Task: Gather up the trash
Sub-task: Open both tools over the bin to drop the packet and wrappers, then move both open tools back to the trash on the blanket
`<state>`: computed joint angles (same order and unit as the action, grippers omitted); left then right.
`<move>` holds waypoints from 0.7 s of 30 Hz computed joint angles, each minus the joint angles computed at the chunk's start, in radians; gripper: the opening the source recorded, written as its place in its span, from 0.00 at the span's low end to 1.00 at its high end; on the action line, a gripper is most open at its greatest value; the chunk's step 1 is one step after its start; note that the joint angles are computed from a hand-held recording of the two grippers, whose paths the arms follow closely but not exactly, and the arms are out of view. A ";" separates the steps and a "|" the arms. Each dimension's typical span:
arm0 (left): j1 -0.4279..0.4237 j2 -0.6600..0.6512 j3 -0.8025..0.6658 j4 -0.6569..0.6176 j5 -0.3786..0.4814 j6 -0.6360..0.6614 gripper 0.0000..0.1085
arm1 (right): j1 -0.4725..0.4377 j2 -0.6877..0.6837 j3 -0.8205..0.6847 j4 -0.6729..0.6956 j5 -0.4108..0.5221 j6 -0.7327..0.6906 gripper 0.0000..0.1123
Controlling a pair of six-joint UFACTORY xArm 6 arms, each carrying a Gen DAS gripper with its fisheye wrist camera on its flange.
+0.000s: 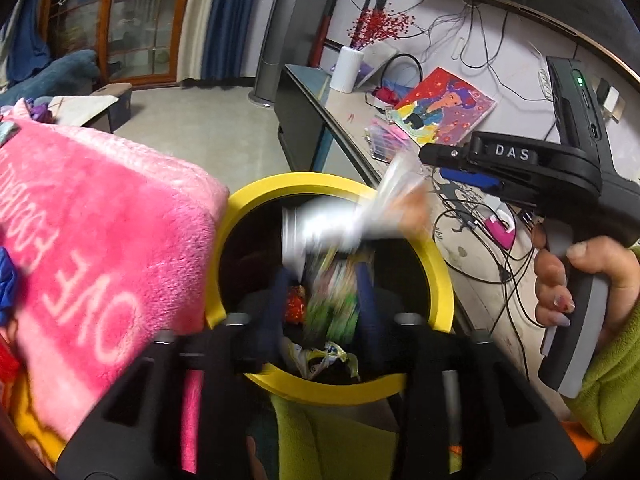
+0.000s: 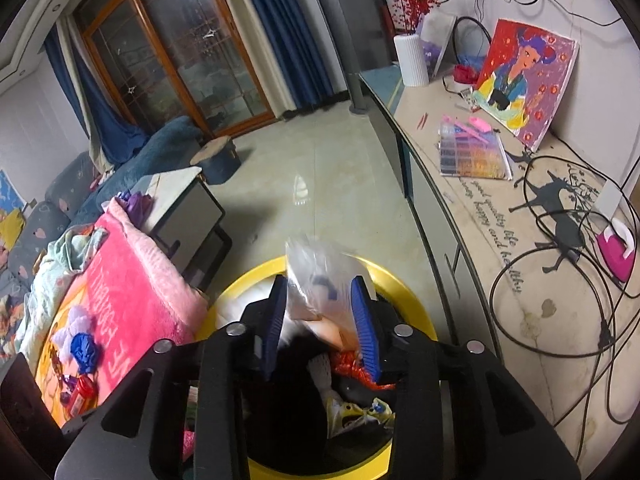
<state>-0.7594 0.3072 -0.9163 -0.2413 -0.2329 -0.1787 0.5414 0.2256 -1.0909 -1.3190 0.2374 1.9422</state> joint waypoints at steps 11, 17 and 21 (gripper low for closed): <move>-0.022 -0.086 0.081 -0.208 -0.066 0.122 0.85 | 0.045 -0.022 -0.007 -0.031 0.085 0.012 0.50; -0.091 -0.121 0.073 -0.592 -0.131 0.439 0.85 | 0.084 -0.023 -0.024 -0.049 0.115 0.012 0.54; -0.103 -0.140 0.088 -0.665 -0.173 0.497 0.85 | 0.115 -0.010 -0.050 -0.058 0.118 -0.006 0.56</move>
<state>-0.8628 0.1668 -0.8281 -0.9066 -0.4059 0.3187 0.6562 0.2155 -1.1410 -1.3770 0.3554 1.9358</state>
